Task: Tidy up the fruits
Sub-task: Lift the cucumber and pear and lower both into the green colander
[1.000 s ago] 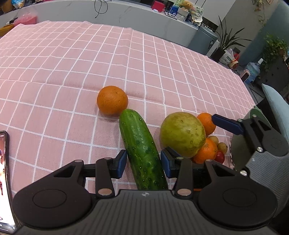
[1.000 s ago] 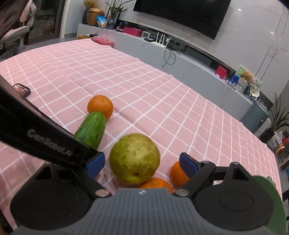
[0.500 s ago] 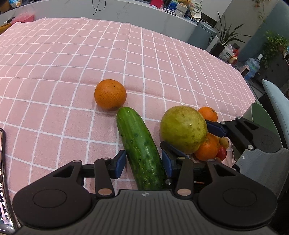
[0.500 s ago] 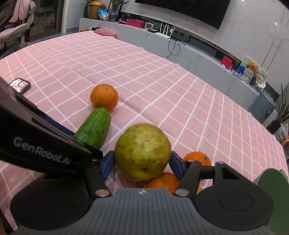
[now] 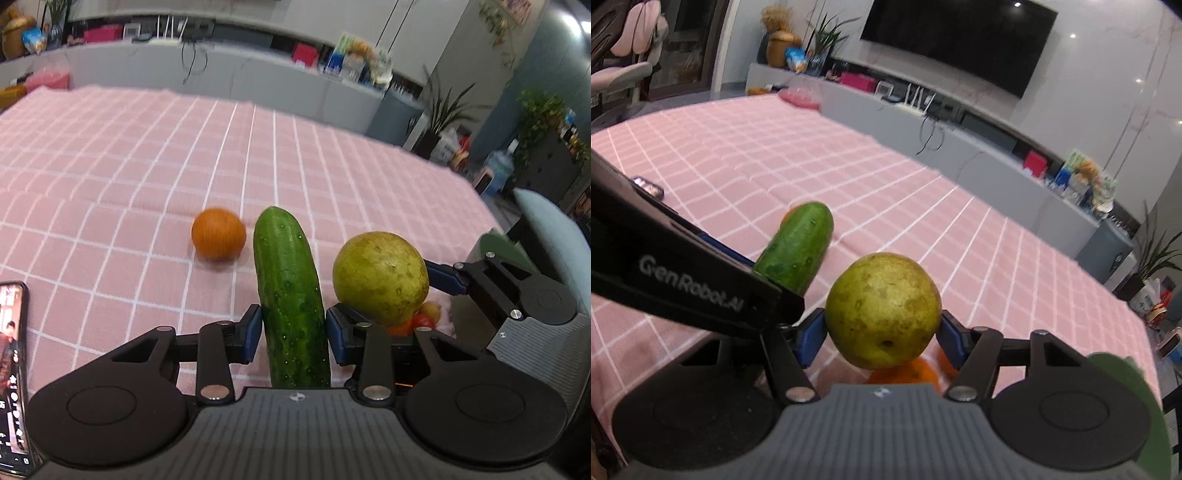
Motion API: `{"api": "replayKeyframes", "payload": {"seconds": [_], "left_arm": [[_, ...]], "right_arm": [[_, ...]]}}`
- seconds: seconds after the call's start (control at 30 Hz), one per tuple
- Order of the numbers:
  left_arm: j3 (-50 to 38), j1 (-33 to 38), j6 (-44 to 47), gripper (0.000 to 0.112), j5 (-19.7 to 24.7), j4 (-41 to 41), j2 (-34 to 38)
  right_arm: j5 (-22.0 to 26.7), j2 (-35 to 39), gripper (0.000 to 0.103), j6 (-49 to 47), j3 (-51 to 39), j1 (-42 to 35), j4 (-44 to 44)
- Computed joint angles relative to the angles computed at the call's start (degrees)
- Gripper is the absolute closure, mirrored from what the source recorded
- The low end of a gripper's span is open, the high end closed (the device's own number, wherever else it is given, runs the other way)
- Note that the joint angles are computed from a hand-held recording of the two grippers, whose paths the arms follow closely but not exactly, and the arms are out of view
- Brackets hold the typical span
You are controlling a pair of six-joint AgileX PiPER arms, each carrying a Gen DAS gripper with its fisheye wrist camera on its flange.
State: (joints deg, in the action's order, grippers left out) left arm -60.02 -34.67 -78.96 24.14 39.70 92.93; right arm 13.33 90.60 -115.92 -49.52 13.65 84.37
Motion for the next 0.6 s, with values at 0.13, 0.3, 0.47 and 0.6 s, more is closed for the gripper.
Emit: {"api": "replayKeyframes", "payload": {"seconds": [0.13, 0.3, 0.47, 0.6], "left_arm": [[-0.5, -2.9, -7.0, 0.071, 2.7, 7.9, -1.9], [-4.9, -7.4, -8.4, 0.071, 9.4, 12.1, -1.6], [-9.8, -9.5, -6.8, 0.071, 11.7, 12.2, -0.9], [-15.5, -10.2, -3.3, 0.071, 11.2, 11.1, 1.4]], "right_arm": [[1.2, -3.8, 0.042, 0.4, 1.7, -1.7, 1.1], [3.5, -7.2, 0.042, 10.2, 1.5, -4.3, -7.1], [10.8, -10.2, 0.042, 26.6, -1.8, -9.6, -21.3], [18.6, -12.0, 0.042, 33.8, -5.6, -16.1, -27.6]]}}
